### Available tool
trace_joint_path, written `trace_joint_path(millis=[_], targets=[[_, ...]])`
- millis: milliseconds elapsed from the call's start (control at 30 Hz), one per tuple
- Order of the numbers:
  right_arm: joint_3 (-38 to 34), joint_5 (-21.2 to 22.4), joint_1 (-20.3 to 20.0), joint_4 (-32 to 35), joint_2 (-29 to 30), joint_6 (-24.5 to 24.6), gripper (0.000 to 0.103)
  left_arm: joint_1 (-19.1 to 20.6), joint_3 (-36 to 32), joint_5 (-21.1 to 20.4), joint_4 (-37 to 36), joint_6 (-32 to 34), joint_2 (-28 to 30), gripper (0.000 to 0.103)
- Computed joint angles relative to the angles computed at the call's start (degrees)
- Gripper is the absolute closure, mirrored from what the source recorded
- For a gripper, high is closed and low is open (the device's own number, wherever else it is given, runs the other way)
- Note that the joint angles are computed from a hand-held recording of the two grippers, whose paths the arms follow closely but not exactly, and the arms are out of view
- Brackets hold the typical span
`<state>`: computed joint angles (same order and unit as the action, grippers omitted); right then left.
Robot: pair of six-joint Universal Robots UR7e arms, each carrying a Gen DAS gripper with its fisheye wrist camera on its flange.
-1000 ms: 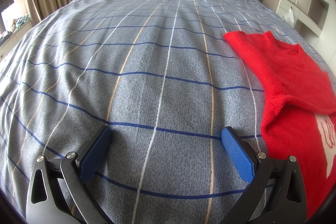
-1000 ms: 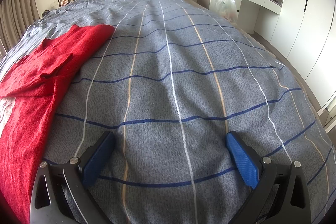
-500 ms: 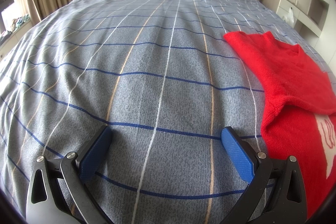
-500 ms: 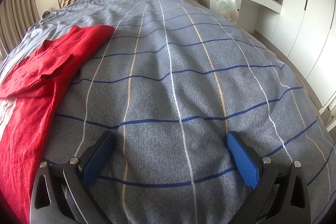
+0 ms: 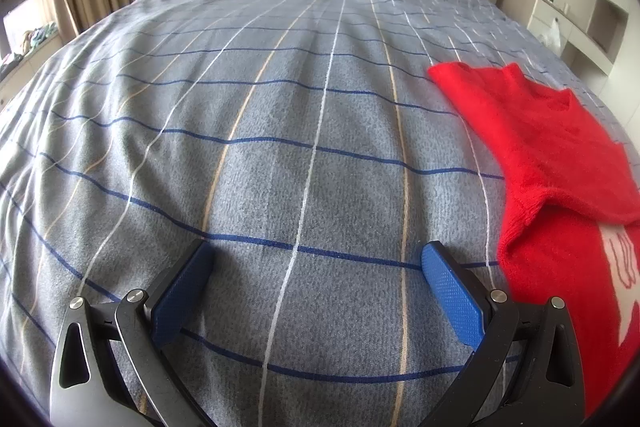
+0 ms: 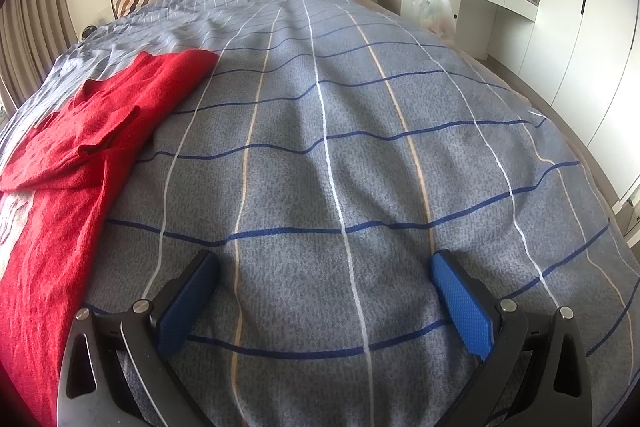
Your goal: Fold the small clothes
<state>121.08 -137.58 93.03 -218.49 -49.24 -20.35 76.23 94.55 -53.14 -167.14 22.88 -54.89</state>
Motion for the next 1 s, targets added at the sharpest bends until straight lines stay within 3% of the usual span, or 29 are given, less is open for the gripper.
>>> trace_joint_path(millis=[300, 467, 533, 600, 700, 800, 900, 1000], targets=[[0.21, 1.49, -0.57, 0.85, -0.68, 0.84, 0.000, 0.69, -0.20, -2.42, 0.69, -0.50, -0.44, 0.000], [-0.04, 2.15, -0.52, 3.56, -1.36, 2.64, 0.000, -0.45, 0.47, 1.08, -0.74, 0.29, -0.39, 0.000], [0.43, 2.83, -0.14, 8.98, -3.70, 3.19, 0.000, -1.95, 1.96, 4.52, 0.05, 0.42, -2.14, 0.002], [1.20, 1.82, 1.57, 15.47, -7.07, 2.42, 0.001, -3.35, 5.76, 3.14, -0.02, 3.27, -6.57, 0.002], [4.87, 1.59, 6.19, 18.32, -13.07, -1.76, 0.001, -6.38, 13.10, 1.63, 1.37, 6.77, -15.81, 0.001], [9.38, 0.49, 13.07, 24.98, -20.20, -1.36, 0.000, -8.68, 19.37, -0.95, 11.14, 1.37, -26.39, 0.001], [16.05, 12.04, 15.10, 35.30, -29.86, 8.04, 0.000, -8.86, 24.83, -7.22, 21.34, -6.05, -33.96, 0.001], [21.84, 21.36, 13.99, 30.49, -27.85, 16.93, 0.000, -9.76, 30.55, -7.10, 23.04, -9.31, -35.26, 0.001]])
